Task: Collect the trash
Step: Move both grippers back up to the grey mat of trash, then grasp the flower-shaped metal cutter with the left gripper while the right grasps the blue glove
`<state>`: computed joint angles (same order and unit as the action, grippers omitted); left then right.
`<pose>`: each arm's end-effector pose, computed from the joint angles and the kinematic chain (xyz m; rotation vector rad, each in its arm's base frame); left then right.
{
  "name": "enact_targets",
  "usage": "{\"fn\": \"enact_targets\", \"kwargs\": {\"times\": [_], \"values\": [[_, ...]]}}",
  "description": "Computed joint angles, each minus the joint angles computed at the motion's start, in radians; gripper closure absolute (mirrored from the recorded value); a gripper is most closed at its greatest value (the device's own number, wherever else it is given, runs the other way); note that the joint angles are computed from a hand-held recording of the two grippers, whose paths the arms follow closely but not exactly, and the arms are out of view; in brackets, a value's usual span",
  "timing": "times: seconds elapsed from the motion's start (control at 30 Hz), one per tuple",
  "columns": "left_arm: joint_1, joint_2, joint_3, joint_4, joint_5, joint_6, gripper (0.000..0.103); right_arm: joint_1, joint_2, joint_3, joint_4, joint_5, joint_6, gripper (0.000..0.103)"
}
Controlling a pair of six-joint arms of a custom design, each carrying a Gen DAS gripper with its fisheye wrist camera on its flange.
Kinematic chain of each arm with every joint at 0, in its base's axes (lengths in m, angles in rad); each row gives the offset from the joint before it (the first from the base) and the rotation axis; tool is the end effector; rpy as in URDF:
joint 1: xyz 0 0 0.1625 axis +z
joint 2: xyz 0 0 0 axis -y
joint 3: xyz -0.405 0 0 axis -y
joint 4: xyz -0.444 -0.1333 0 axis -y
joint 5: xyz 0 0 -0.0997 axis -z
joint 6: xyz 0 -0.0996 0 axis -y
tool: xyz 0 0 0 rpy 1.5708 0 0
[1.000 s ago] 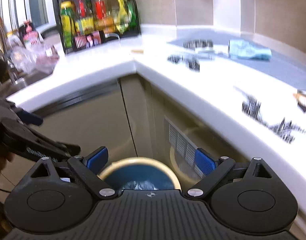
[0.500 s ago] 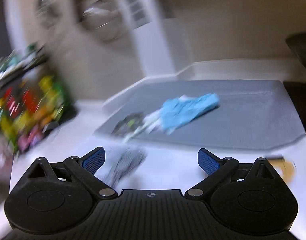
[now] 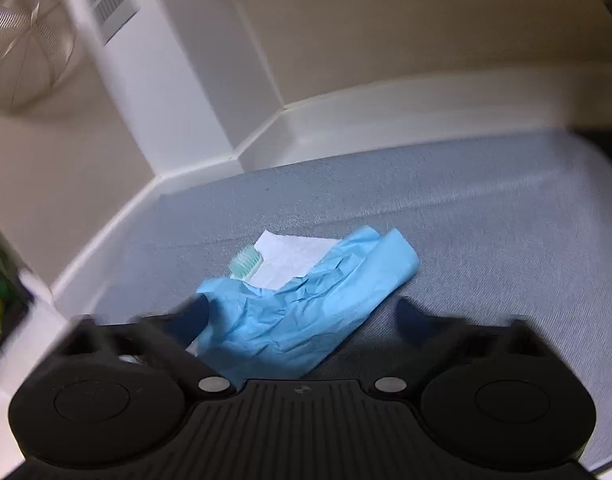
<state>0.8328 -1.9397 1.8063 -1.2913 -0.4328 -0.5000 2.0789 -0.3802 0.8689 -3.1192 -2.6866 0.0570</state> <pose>-0.0946 -0.4365 0.5435 0.3396 2.0299 -0.6404 0.4543 -0.7257 0.1699 -0.2552 -2.0334 1.4176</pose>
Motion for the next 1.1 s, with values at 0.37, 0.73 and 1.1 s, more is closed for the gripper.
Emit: {"fn": "enact_targets", "kwargs": {"times": [0.37, 0.73, 1.1], "values": [[-0.007, 0.116, -0.005, -0.455, 0.057, 0.362, 0.0, 0.021, -0.268, 0.481, -0.387, 0.142, -0.144, 0.053], [0.078, 0.578, -0.39, -0.928, -0.141, 0.669, 0.0, -0.016, -0.361, 0.604, -0.366, 0.255, 0.062, 0.051], [0.165, 0.998, -0.873, -0.699, -0.207, 0.466, 0.0, -0.021, -0.381, 0.624, -0.377, 0.288, 0.089, 0.05]]}}
